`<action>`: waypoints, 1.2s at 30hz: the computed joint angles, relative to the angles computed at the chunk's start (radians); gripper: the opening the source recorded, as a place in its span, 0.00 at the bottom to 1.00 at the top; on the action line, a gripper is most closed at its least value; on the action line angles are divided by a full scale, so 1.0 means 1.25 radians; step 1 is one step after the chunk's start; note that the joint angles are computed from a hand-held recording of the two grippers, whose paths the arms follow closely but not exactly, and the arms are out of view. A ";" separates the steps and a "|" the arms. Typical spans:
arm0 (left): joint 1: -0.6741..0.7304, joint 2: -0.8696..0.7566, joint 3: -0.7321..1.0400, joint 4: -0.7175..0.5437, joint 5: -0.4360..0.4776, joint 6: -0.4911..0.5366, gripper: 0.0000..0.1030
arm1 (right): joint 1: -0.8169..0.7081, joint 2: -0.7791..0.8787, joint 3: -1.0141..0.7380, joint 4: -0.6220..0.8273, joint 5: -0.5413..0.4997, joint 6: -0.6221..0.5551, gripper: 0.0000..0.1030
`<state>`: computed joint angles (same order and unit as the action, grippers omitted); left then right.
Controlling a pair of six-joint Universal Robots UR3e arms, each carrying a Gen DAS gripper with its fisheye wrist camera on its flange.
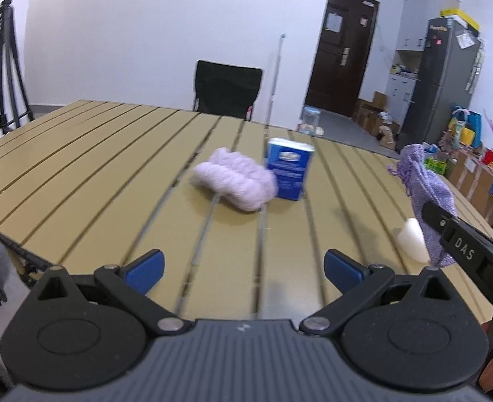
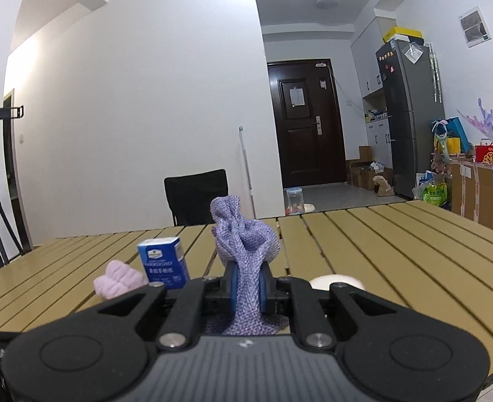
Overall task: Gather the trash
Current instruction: 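Grasp the purple drawstring bag with the right tool and lift it, then grasp the white cylinder sponge with the left tool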
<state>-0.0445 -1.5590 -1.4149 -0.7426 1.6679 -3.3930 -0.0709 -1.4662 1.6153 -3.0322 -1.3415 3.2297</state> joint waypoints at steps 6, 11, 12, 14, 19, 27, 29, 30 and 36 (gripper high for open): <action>-0.114 -0.085 0.104 -0.016 0.070 -0.005 1.00 | -0.090 -0.069 0.057 -0.001 0.065 0.010 0.11; -0.204 -0.169 0.195 -0.021 0.116 0.002 1.00 | -0.178 -0.118 0.103 0.009 0.134 0.016 0.11; -0.218 -0.185 0.214 -0.027 0.125 0.002 1.00 | -0.195 -0.126 0.111 0.011 0.147 0.016 0.11; -0.251 -0.230 0.268 -0.048 0.148 0.000 1.00 | -0.233 -0.144 0.128 0.015 0.174 0.018 0.11; -0.306 -0.335 0.397 -0.095 0.185 -0.002 1.00 | -0.317 -0.173 0.155 0.017 0.234 0.025 0.11; -0.334 -0.456 0.570 -0.197 0.184 -0.045 1.00 | -0.385 -0.156 0.147 0.039 0.274 0.011 0.11; -0.342 -0.491 0.623 -0.220 0.187 -0.047 1.00 | -0.414 -0.155 0.149 0.041 0.295 0.026 0.11; -0.345 -0.508 0.647 -0.228 0.189 -0.045 1.00 | -0.427 -0.154 0.152 0.039 0.304 0.035 0.11; -0.359 -0.619 0.825 -0.301 0.188 -0.041 1.00 | -0.501 -0.136 0.154 0.052 0.367 0.059 0.11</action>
<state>-0.4934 -2.3332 -0.3832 -1.1194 1.9023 -3.4447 -0.6971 -1.6359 1.8077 -2.9677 -0.8824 3.3031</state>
